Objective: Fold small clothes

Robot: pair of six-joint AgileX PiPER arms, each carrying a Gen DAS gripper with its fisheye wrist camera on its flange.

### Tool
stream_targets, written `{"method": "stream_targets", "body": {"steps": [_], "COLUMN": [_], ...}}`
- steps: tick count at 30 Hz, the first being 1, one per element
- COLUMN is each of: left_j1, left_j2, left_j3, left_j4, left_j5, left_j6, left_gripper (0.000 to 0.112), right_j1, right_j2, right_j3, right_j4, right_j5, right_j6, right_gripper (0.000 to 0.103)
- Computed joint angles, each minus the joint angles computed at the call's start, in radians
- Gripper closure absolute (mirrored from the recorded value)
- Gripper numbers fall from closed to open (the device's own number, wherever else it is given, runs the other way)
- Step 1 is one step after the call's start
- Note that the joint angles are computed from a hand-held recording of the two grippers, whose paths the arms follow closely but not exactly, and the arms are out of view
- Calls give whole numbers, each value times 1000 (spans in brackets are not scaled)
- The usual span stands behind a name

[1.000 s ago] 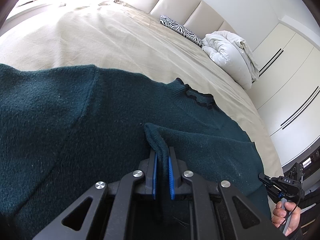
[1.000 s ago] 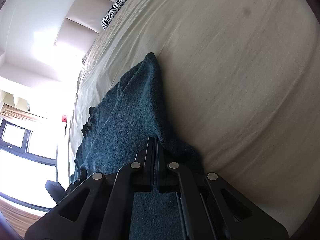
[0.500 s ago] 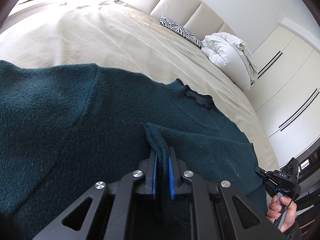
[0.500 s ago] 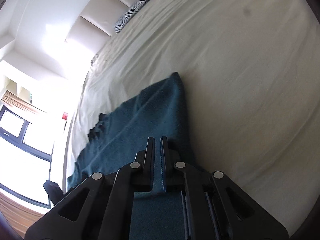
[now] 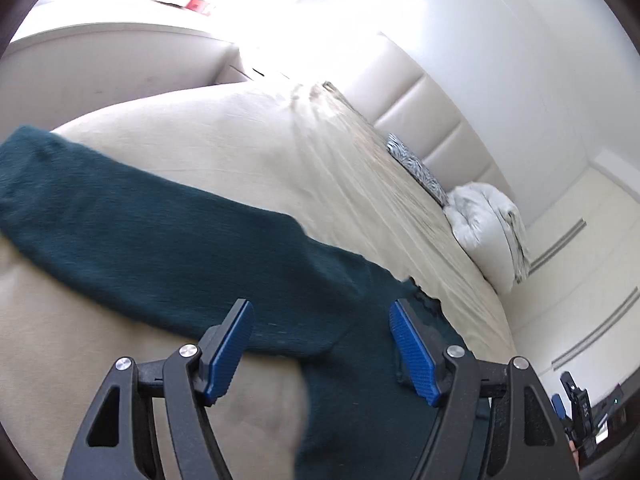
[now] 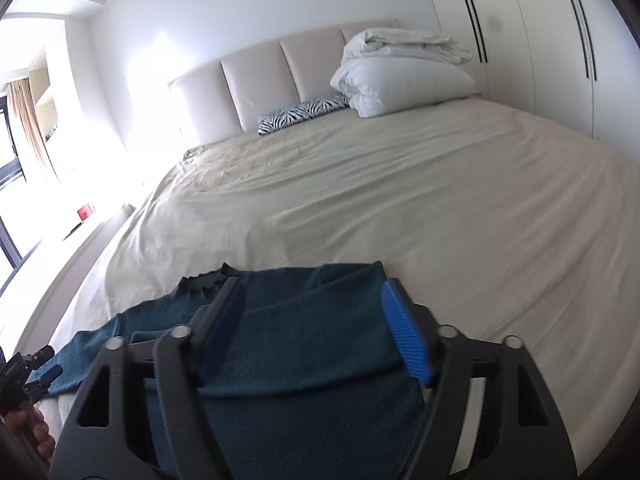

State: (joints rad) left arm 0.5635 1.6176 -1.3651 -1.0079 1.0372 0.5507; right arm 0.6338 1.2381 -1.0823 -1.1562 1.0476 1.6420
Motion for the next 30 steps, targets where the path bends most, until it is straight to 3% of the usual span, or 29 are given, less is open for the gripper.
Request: {"method": "stream_targets", "body": {"steps": [1, 3, 7, 13, 18, 20, 22, 24, 27, 30], "left_j1": [75, 208, 370, 377, 351, 343, 343, 346, 289, 167], "left_j2": [16, 71, 175, 294, 388, 424, 465, 484, 421, 324], "left_j3": [-10, -44, -118, -215, -313, -346, -391, -425, -427, -421], "left_j4": [-4, -11, -37, -70, -93, -106, -108, -72, -2, 75], "left_j5": [19, 57, 91, 65, 29, 24, 27, 31, 4, -21], "left_j6": [-17, -62, -159, -270, -367, -427, -494, -548, -473, -379], "left_gripper": [39, 39, 42, 45, 46, 54, 78, 94, 104, 104], "right_j1": [57, 101, 59, 52, 58, 55, 43, 44, 27, 5], "right_j2": [29, 60, 120, 189, 144, 132, 114, 100, 84, 65], "right_j3": [-37, -116, -249, -293, -206, -187, -164, -143, -103, -53], "right_j4": [-57, -53, 168, 337, 343, 342, 348, 344, 355, 383], "right_j5": [45, 45, -137, -290, -349, -361, -375, -377, -399, -419], "right_j6": [31, -1, -105, -84, -5, 10, 8, 15, 17, 19], "right_gripper": [3, 3, 3, 5, 14, 16, 18, 18, 22, 30]}}
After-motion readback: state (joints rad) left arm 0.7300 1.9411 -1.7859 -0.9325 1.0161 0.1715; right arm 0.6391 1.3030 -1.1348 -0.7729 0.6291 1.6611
